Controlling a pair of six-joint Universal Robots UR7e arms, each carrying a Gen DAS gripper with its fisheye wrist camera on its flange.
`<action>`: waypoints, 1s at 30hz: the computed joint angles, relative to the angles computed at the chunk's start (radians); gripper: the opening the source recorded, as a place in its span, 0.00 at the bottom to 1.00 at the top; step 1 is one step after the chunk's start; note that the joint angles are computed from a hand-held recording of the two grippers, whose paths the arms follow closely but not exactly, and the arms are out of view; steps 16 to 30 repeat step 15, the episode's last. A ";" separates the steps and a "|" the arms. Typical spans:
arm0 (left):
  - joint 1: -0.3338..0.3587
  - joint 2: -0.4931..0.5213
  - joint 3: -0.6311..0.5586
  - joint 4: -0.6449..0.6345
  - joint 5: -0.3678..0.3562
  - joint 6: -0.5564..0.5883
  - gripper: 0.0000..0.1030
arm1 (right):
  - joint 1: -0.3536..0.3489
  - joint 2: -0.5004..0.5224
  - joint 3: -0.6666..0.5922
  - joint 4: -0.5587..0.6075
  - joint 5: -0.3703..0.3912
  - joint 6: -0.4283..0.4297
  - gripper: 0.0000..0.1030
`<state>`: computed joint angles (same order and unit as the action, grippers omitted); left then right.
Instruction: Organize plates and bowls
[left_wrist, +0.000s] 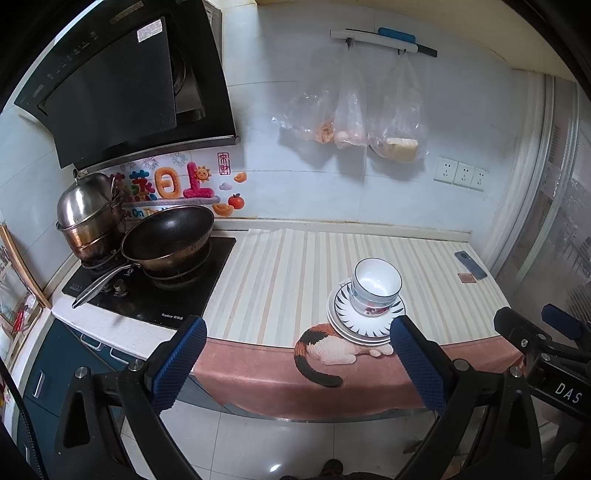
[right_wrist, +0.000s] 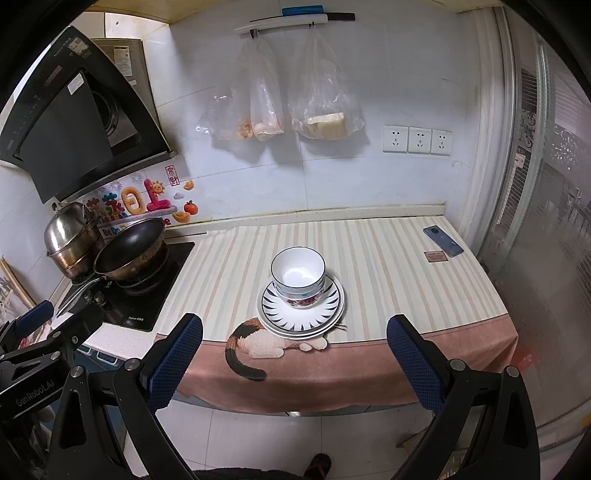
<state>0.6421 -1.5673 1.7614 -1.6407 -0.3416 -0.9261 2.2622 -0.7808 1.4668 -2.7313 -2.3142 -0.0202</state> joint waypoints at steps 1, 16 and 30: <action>-0.002 0.001 -0.001 0.008 0.001 -0.009 0.99 | 0.001 -0.001 0.003 0.000 0.000 0.001 0.99; -0.002 -0.001 0.008 -0.006 0.008 -0.002 0.99 | 0.003 -0.002 0.012 -0.004 -0.002 0.007 0.99; -0.002 -0.001 0.008 -0.006 0.008 -0.002 0.99 | 0.003 -0.002 0.012 -0.004 -0.002 0.007 0.99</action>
